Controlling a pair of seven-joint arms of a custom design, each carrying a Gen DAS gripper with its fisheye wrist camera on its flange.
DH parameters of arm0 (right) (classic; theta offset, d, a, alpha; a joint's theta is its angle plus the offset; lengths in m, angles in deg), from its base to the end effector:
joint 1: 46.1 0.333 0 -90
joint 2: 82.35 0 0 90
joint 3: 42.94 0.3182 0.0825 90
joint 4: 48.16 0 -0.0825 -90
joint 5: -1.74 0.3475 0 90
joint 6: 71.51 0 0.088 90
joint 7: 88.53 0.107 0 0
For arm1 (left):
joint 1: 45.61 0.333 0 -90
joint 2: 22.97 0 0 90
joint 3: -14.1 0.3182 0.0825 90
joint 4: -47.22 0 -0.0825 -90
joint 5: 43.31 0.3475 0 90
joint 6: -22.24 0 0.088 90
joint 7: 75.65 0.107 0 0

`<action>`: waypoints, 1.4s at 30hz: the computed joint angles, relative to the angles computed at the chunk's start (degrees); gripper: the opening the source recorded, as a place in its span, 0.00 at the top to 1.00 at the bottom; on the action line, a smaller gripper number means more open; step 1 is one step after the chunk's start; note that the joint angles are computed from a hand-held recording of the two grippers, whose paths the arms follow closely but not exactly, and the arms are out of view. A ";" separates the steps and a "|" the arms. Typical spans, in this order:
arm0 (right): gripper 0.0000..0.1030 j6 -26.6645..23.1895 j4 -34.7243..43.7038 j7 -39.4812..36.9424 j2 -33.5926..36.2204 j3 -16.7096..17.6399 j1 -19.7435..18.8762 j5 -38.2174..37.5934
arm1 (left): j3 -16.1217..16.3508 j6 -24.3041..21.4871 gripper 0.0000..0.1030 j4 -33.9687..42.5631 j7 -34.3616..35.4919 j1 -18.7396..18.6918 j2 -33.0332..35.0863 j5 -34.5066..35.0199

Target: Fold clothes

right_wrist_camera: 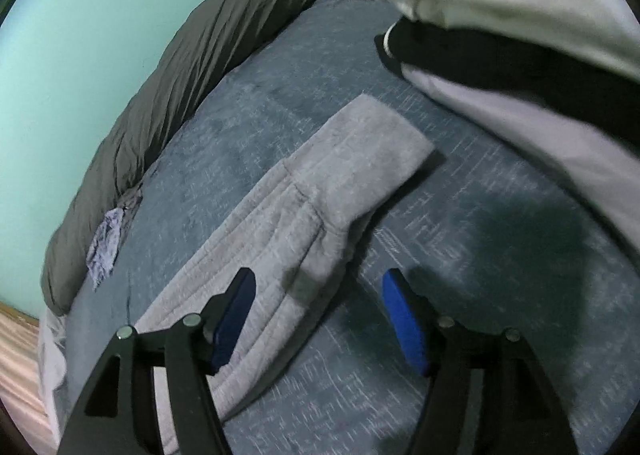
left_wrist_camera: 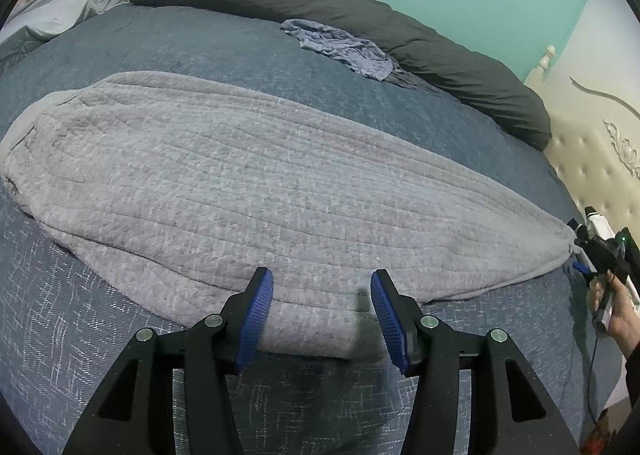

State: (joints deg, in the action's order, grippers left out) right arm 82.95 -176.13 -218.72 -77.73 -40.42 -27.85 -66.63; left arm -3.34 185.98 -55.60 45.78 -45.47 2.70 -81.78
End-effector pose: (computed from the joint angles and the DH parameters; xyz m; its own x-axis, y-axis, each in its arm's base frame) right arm 0.4817 0.2155 0.3873 -0.6852 -0.5356 -0.4935 -0.3041 0.8261 -0.4744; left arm 0.6475 -0.1379 0.3935 -0.2856 -0.9017 0.3245 -0.7970 0.0354 -0.6030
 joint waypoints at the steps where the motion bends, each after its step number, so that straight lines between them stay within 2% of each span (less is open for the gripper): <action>1: 0.35 -0.19 0.36 -0.43 0.20 -0.09 -0.06 -0.42 | 0.20 0.00 0.47 0.07 -0.24 -0.27 0.10 0.36; 10: 0.35 2.47 1.82 1.63 3.13 -1.79 -1.03 -2.93 | 0.50 0.67 0.47 -0.16 -1.31 -0.88 0.25 2.05; 17: 0.35 5.79 5.50 -1.26 7.14 -3.08 -0.60 -4.21 | 0.57 0.64 0.46 -0.21 -2.10 -0.93 0.27 3.11; 19: 0.42 5.94 6.15 -0.26 7.52 -3.76 0.00 -5.99 | 0.37 0.57 0.46 -0.21 -1.99 -0.71 0.26 2.95; 24: 0.50 5.45 5.75 4.26 7.00 -4.41 0.12 -9.42 | 0.07 0.66 0.46 -0.36 -1.49 -0.30 0.12 2.40; 28: 0.72 4.74 6.34 2.37 7.30 -3.94 -0.23 -8.97 | 0.17 0.44 0.46 -0.21 -1.44 -0.17 0.12 2.21; 30: 0.79 3.29 7.05 -0.16 7.25 -3.56 0.22 -8.49 | 0.27 0.28 0.46 -0.14 -1.52 -0.13 0.06 2.16; 37: 0.84 -3.52 11.11 -9.14 6.00 -1.94 2.54 -7.42 | -0.40 0.43 0.46 -0.59 -0.12 1.51 -1.05 -0.32; 42: 0.84 -4.87 15.84 -15.23 6.41 -0.88 3.93 -5.70 | -1.21 0.51 0.46 -1.38 2.95 2.89 -2.36 -3.72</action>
State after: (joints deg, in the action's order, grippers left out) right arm 78.08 -160.29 -233.96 -71.32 -41.31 -23.92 -72.33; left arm -4.55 186.49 -56.98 48.73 -42.58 0.35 -85.49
